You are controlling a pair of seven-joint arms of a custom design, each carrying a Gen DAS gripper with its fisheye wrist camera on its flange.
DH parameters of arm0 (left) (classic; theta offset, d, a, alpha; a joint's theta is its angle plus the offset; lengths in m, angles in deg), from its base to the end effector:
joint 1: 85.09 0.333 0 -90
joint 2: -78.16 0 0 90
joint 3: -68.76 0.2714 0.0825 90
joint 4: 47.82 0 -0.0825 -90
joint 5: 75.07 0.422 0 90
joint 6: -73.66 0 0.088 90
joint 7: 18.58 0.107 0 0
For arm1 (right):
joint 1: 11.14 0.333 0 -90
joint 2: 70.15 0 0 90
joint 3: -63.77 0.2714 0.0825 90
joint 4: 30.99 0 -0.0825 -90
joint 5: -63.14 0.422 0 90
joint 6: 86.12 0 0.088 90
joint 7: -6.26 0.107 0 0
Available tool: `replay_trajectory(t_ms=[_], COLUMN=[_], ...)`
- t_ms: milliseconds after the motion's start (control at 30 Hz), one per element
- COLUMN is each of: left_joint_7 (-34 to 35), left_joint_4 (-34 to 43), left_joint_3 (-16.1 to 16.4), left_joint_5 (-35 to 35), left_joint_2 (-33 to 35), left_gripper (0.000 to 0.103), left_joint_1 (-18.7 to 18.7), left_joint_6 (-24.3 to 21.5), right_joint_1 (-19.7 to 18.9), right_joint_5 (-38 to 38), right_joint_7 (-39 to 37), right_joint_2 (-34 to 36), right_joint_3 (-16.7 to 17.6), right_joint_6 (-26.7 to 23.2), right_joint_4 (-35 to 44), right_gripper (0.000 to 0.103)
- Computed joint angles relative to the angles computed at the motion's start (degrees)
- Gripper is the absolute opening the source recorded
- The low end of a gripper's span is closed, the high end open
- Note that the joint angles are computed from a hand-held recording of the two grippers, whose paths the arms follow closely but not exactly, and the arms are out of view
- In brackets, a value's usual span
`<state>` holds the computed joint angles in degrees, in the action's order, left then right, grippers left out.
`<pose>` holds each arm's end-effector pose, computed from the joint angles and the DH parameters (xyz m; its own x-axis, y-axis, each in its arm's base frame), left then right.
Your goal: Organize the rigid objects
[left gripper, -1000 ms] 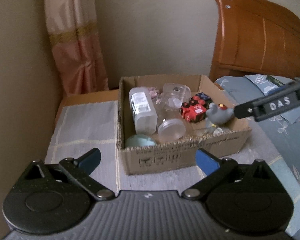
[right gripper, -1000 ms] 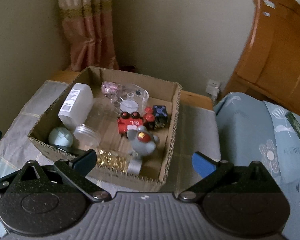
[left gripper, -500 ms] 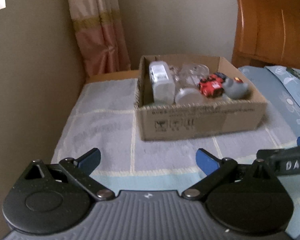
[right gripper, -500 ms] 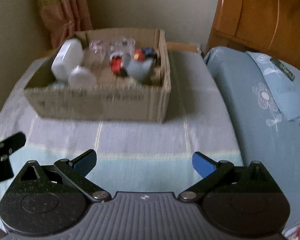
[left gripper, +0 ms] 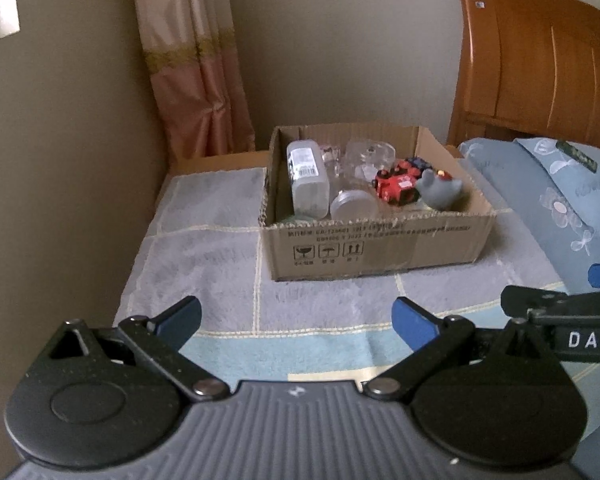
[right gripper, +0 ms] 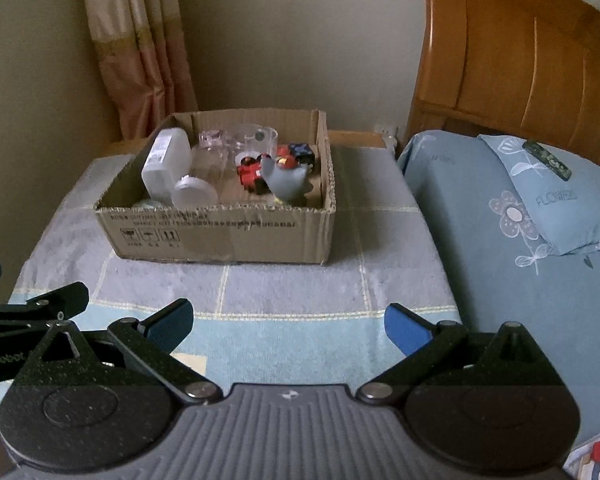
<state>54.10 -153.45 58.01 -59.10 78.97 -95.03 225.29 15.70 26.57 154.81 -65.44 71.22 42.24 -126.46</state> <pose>0.6076 -0.2367 0.5491 -0.2257 -0.9730 -0.0478 -0.6625 0.1892 -0.7248 0.5594 0.3571 0.5565 -0.1473 -0.9891 -0.0026 -0.7258 0.1099 -0.6790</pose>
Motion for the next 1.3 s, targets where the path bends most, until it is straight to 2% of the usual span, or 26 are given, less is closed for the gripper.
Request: replay_trajectory(t_ms=[433, 1300], left_joint_7=[-3.91, -4.51], left_joint_4=[1.21, 1.35], left_joint_3=[-0.30, -0.12], left_joint_5=[4.69, 5.20], left_joint_2=[-0.05, -0.03], left_gripper=[0.101, 0.101], left_joint_1=[-0.50, -0.52], left_joint_6=[-1.95, -2.23], right_joint_1=[-0.65, -0.74], right_joint_5=[-0.68, -0.85], right_joint_7=[2.03, 2.48], right_joint_2=[-1.73, -1.82], right_joint_3=[0.18, 0.36], right_joint_6=[2.03, 2.55], right_joint_4=[-1.71, -1.71], right_gripper=[0.103, 0.103])
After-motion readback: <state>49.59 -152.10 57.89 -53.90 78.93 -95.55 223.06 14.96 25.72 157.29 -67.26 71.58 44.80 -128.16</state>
